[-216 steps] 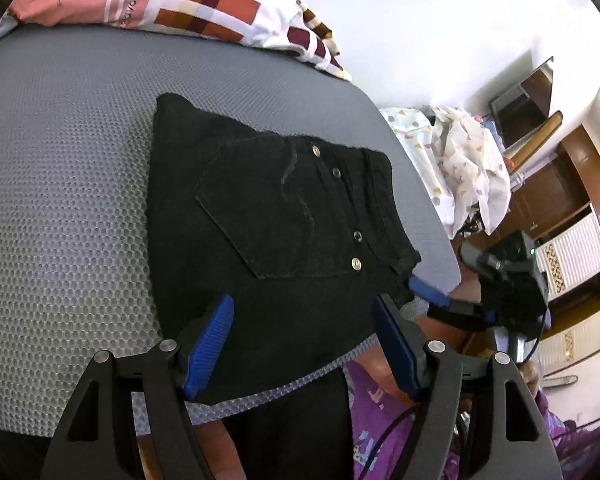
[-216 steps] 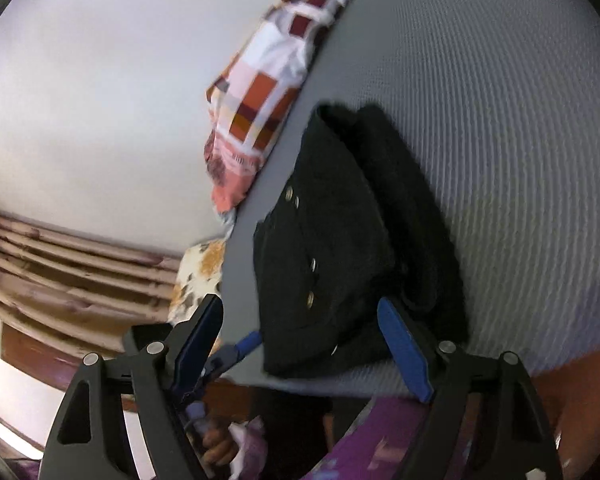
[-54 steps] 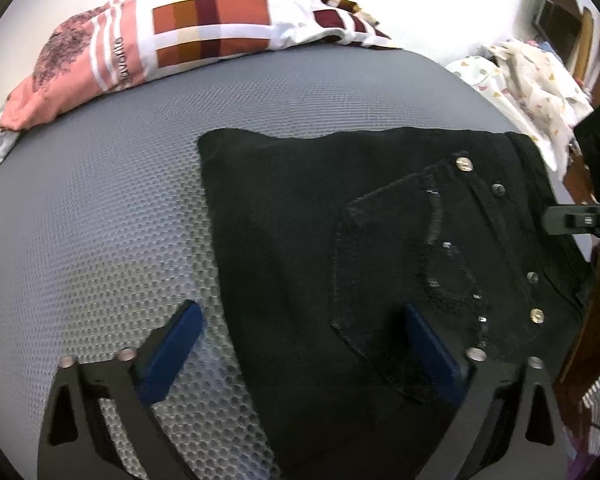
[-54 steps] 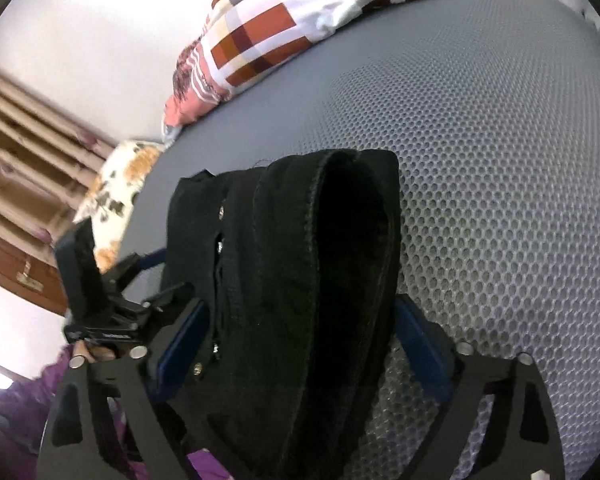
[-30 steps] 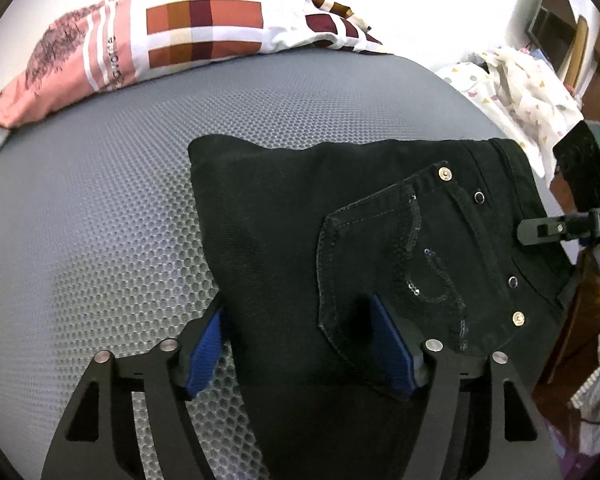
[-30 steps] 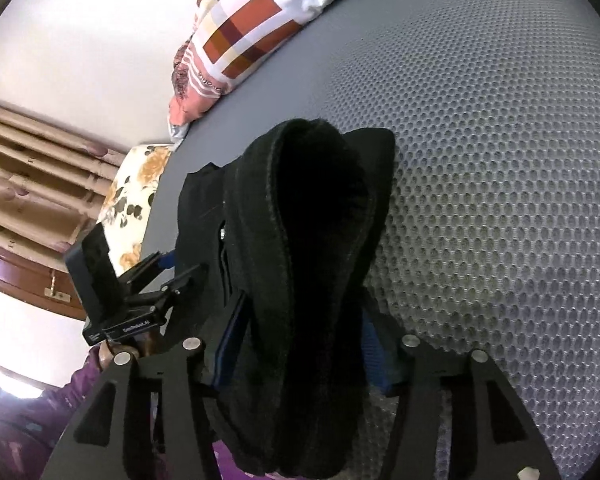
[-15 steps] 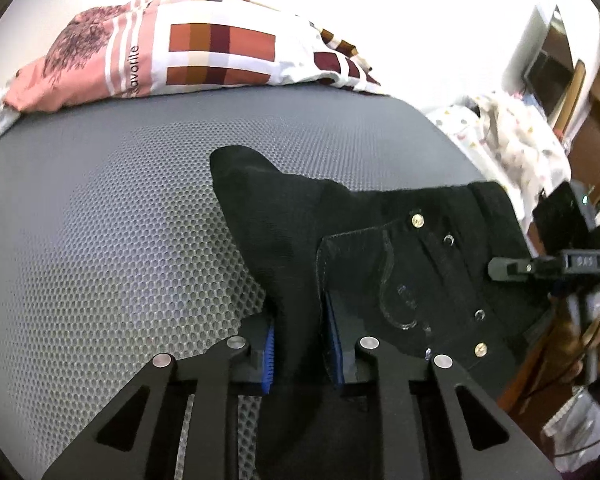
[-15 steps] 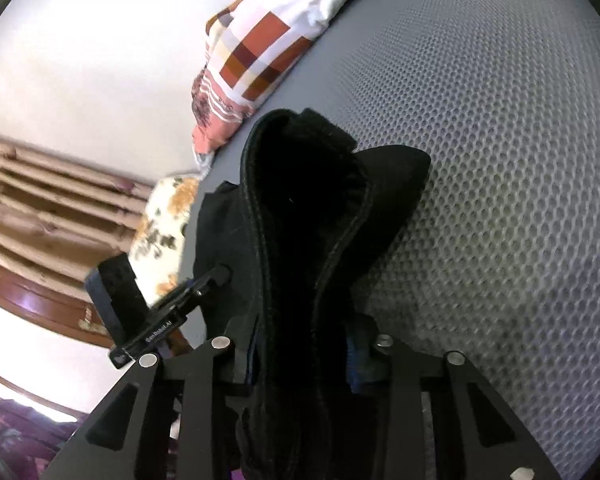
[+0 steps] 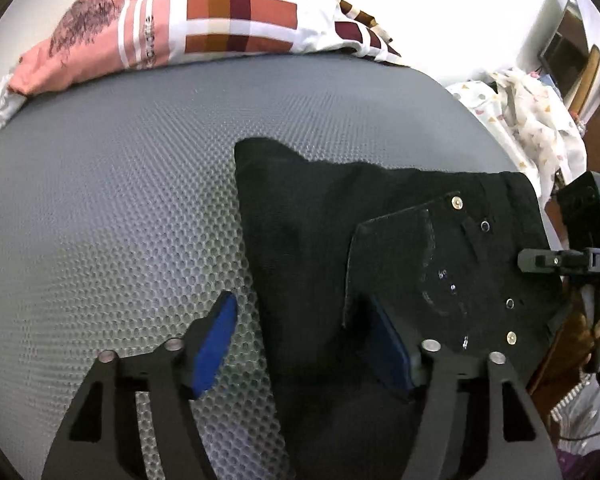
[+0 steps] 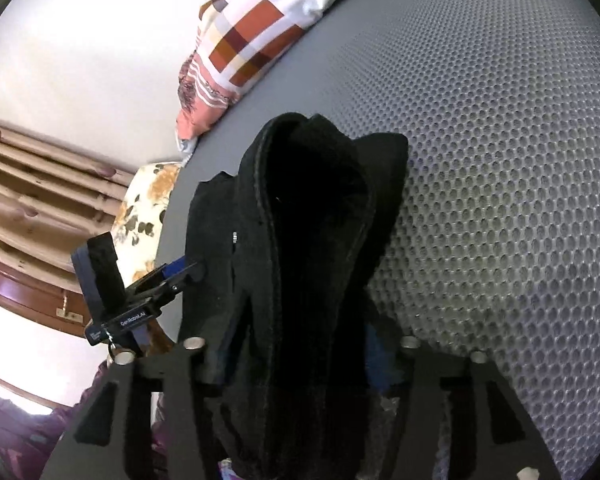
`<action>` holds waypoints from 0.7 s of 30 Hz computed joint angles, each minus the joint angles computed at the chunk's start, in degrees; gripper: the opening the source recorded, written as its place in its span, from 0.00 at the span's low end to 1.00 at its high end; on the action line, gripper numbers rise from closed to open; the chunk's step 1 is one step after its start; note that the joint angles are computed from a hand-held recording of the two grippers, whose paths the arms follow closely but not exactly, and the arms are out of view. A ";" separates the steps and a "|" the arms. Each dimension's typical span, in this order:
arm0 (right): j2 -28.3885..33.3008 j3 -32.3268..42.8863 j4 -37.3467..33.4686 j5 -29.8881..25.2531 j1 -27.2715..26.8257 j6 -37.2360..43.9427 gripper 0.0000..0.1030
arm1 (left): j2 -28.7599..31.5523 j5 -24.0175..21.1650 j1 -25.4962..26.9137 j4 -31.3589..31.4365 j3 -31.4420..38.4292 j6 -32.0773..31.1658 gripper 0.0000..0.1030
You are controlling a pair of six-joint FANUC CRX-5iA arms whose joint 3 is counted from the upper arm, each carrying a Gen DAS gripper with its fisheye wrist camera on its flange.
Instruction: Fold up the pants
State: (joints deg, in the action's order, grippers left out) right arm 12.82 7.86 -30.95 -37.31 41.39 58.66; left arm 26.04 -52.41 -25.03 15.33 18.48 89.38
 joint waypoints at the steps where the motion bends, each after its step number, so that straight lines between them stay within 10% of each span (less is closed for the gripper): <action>1: 0.30 0.24 -1.75 0.48 -0.53 1.36 0.52 | 0.18 0.82 0.83 5.58 -2.10 -3.53 0.67; 5: 1.55 1.57 -2.57 0.53 -0.61 2.92 0.46 | 0.40 3.64 -0.01 8.38 -3.28 -5.87 0.66; 9: 1.85 1.76 -4.14 1.66 -0.25 3.25 0.33 | -1.13 6.44 -0.23 8.50 -4.96 -4.49 0.28; 21: 2.74 6.37 3.43 2.44 4.26 -2.06 0.31 | -7.75 9.89 2.38 13.00 -11.21 -6.73 0.22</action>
State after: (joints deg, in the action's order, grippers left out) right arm 15.55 14.23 -27.51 -34.88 45.65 56.60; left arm 18.29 -42.52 -22.65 28.33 7.27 82.64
